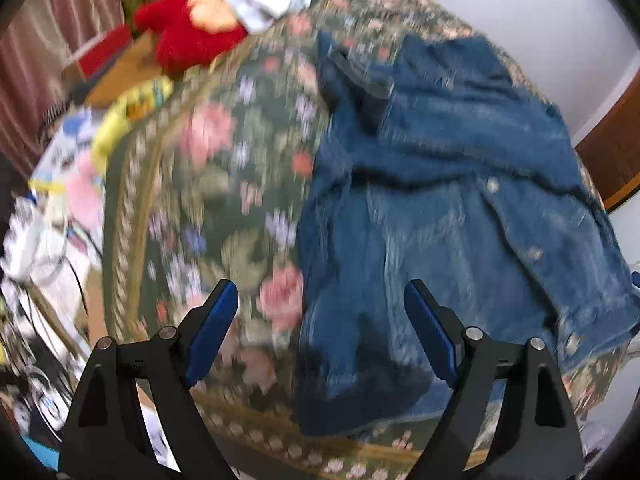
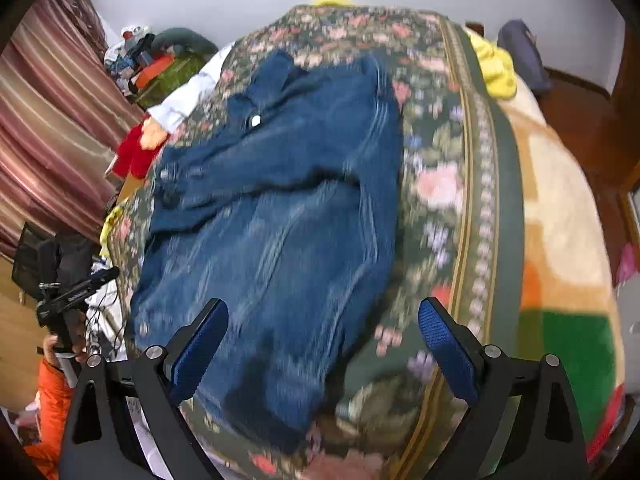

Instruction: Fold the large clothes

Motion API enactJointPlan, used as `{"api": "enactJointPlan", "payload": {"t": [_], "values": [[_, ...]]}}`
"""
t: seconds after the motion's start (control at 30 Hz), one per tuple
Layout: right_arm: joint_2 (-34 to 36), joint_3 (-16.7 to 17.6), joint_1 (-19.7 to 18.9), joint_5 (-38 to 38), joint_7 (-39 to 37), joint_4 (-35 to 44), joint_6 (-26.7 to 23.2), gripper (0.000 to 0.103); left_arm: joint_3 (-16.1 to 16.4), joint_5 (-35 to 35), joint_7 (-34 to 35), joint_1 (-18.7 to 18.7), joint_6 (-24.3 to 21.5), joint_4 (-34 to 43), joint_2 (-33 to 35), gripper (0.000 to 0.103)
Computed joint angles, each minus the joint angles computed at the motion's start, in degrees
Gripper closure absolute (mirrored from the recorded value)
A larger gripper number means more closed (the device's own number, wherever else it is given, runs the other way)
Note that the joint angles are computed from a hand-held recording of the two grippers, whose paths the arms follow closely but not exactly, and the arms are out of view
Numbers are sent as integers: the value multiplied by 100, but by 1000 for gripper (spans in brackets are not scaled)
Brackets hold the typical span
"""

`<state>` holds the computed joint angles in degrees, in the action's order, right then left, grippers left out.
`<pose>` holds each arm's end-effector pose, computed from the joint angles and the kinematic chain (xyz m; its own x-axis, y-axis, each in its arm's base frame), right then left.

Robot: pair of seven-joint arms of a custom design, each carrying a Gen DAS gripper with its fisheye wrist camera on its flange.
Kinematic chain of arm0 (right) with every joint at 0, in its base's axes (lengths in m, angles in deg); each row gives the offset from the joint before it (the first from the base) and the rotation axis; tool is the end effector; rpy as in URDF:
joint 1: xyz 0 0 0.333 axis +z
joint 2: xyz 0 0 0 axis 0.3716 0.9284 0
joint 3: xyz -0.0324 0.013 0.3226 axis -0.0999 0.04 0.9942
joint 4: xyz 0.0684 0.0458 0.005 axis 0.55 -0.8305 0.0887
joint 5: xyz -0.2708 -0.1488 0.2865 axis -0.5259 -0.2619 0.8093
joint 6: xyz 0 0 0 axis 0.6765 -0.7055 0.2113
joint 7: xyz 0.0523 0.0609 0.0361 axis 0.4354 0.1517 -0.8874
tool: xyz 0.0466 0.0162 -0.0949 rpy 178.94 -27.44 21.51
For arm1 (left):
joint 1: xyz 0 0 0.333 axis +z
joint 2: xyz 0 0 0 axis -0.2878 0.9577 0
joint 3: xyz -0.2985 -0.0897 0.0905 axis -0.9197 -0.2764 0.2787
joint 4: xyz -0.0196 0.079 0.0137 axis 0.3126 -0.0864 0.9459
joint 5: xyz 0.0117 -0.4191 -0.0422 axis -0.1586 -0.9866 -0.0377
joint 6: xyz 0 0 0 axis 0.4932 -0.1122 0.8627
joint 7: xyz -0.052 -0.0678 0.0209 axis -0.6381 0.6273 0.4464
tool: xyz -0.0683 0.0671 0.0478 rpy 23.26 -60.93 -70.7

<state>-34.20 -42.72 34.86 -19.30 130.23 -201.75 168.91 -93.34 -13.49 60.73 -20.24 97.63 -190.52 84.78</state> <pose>0.3226 0.1495 0.3825 -0.4752 -0.8160 -0.3293 -0.7085 0.5767 -0.4068 0.5866 -0.1592 0.3277 -0.4915 -0.8599 0.1381 -0.8200 0.4035 -0.4060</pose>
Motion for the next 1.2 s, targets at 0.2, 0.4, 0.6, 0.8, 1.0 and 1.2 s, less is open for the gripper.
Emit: {"api": "enactJointPlan", "payload": {"t": [0.2,0.4,0.6,0.8,1.0,1.2], "values": [[2,123,316,156,257,-180,280,16,-33,-584,85,180,-393,-301,-29,18],[210,333,240,129,453,-164,579,41,-11,-912,191,178,-720,-390,36,20],[394,387,145,-8,505,-56,773,70,-71,-1340,650,142,-687,-487,-62,47],[423,165,75,-86,170,-33,1000,82,-96,-1139,828,-136,130,-781,-391,80],[571,238,-287,-301,-277,320,977,85,-116,-1915,1408,-175,206,-450,-574,83],[713,297,-734,-635,-653,773,930,86,-68,-2418,1911,-326,189,212,-539,84]]}}
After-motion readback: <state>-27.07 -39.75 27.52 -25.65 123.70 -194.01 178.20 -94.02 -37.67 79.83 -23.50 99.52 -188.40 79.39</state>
